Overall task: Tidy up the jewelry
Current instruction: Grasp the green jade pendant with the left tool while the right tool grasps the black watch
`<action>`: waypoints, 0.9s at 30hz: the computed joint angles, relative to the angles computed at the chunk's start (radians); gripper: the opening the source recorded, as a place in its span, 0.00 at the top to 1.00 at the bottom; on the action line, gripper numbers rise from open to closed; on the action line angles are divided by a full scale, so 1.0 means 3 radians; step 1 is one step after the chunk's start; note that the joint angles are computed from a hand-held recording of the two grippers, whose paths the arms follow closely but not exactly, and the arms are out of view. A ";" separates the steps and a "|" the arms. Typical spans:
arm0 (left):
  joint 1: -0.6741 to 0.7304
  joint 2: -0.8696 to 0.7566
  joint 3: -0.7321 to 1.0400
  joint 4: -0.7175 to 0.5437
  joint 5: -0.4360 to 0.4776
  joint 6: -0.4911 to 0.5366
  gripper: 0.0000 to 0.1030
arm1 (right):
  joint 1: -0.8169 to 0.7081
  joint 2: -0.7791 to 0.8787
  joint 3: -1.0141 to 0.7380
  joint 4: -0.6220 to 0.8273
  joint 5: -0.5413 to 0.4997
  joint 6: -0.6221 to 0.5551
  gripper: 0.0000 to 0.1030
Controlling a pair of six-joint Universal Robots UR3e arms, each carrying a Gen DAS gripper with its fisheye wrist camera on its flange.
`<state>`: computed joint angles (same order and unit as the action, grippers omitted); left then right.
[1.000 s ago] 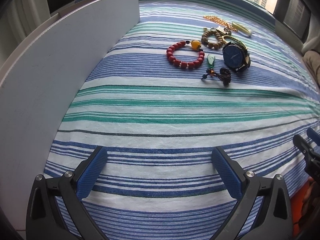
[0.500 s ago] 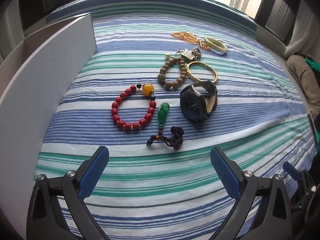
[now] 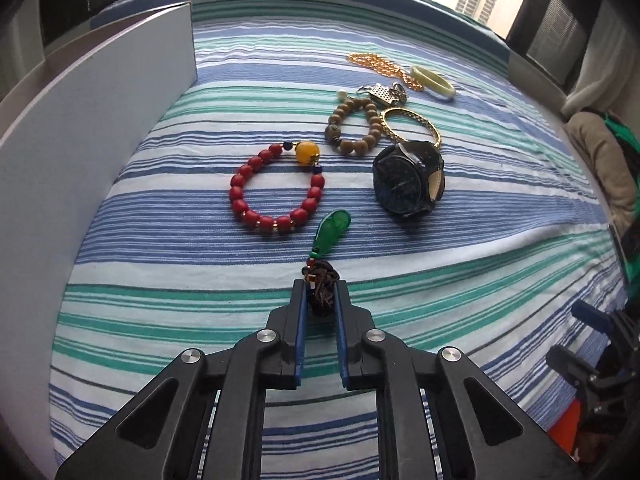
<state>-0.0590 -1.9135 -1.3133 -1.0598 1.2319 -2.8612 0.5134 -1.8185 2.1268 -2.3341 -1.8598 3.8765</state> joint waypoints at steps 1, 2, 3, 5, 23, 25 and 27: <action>0.0072 0.0074 -0.0080 -0.0019 -0.0058 0.0008 0.90 | -0.0093 -0.0041 0.0005 -0.0071 0.0098 -0.0098 0.13; 0.0140 0.0145 -0.0157 -0.0027 -0.0107 0.0017 0.90 | -0.0176 -0.0052 -0.0031 -0.0107 0.0165 -0.0197 0.13; 0.0204 0.0219 -0.0233 -0.0035 -0.0155 0.0025 0.90 | -0.0271 -0.0034 -0.0104 -0.0132 0.0249 -0.0306 0.13; 0.0309 0.0319 -0.0334 -0.0054 -0.0238 0.0030 0.90 | -0.0474 0.0051 -0.0266 -0.0253 0.0494 -0.0528 0.19; 0.1365 0.1329 -0.0307 -0.1204 -0.1273 0.0649 0.91 | -0.0641 0.2021 -0.2825 0.0605 0.1207 -0.1581 0.89; 0.1624 0.1421 -0.0037 -0.1641 -0.1509 0.0843 0.91 | -0.0576 0.1932 -0.2975 0.0695 0.1218 -0.1591 0.89; 0.1876 0.1436 0.0257 -0.1948 -0.1689 0.0959 0.91 | -0.0474 0.1994 -0.3348 0.0837 0.1209 -0.1640 0.89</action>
